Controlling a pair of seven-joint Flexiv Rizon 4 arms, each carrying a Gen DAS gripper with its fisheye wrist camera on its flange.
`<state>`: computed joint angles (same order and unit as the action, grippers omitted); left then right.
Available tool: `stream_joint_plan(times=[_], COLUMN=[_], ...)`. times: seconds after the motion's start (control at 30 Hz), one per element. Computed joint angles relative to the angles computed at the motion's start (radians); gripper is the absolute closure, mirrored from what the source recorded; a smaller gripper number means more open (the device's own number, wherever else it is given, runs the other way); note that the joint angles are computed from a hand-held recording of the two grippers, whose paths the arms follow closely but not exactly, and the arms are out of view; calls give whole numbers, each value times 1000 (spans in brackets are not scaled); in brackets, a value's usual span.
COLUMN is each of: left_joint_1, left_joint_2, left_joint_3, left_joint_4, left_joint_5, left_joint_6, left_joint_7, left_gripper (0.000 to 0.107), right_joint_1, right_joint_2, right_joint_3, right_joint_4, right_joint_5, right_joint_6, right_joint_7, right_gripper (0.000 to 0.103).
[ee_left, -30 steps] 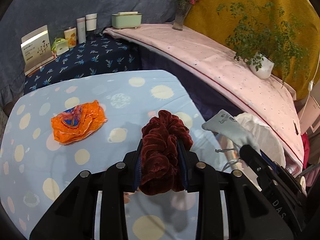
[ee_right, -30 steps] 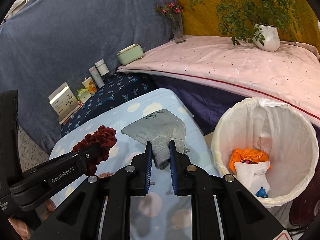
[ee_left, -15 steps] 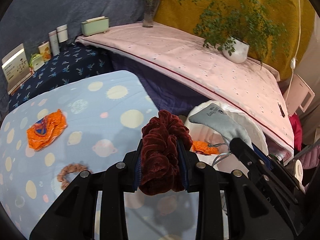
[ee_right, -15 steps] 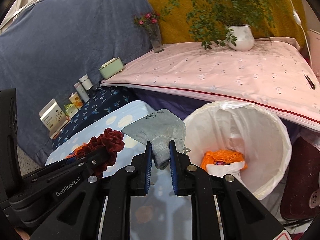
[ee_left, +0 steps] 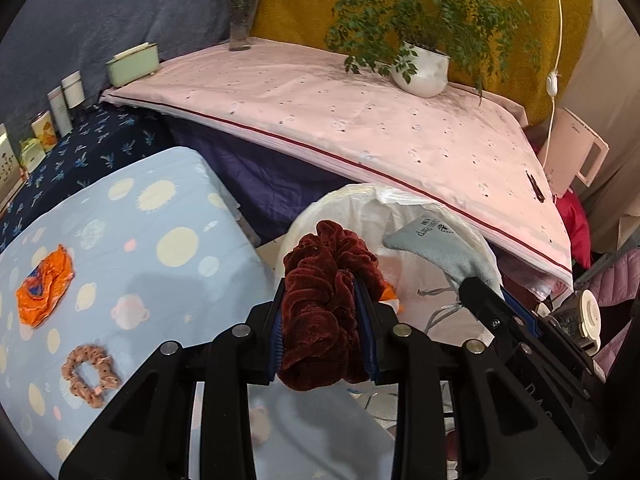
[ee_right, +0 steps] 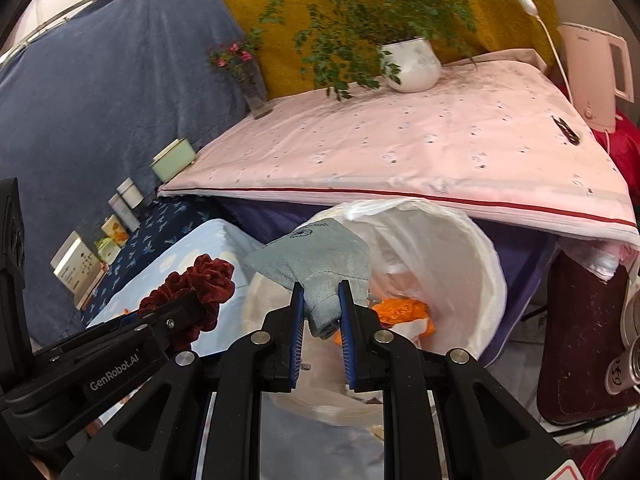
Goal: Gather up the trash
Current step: 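Carry the pouch and brown scrunchie with both grippers over the bin, then open both grippers to drop the pouch and scrunchie into the bin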
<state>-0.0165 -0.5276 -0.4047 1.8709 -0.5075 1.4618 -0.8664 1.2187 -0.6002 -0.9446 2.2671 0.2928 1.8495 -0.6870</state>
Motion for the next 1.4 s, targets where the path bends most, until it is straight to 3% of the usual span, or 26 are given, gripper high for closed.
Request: stream_joint_plan(times=[0.2, 0.33, 1.1, 1.27, 1.33, 1.4], left_joint_1=[-30, -62, -26, -26, -27, -27], left_joint_2=[-28, -43, -51, -55, -56, -56], left_joint_3=[-6, 16, 48, 63, 73, 80], left_joint_4=[-34, -55, -46, -49, -49, -44], left_joint_5=[6, 27, 64, 71, 74, 76], left_joint_6=[-14, 2, 1, -1, -1, 11], left_joint_7=[-3, -29, -102, -118, -129, -141], left_gripper=[72, 49, 48, 48, 43, 40], right_joint_1=[-8, -16, -87, -91, -91, -83], right_joint_2=[1, 2, -15, -30, -35, -41], right_joint_3=[-7, -6, 73, 73, 71, 63], right_joint_4=[29, 38, -17, -33, -39, -42], right_joint_5=[19, 24, -15, -27, -30, -32], right_joint_6=[9, 12, -10, -21, -23, -25], right_joint_7=[7, 7, 17, 27, 33, 38], right_gripper=[87, 87, 85, 79, 70, 69])
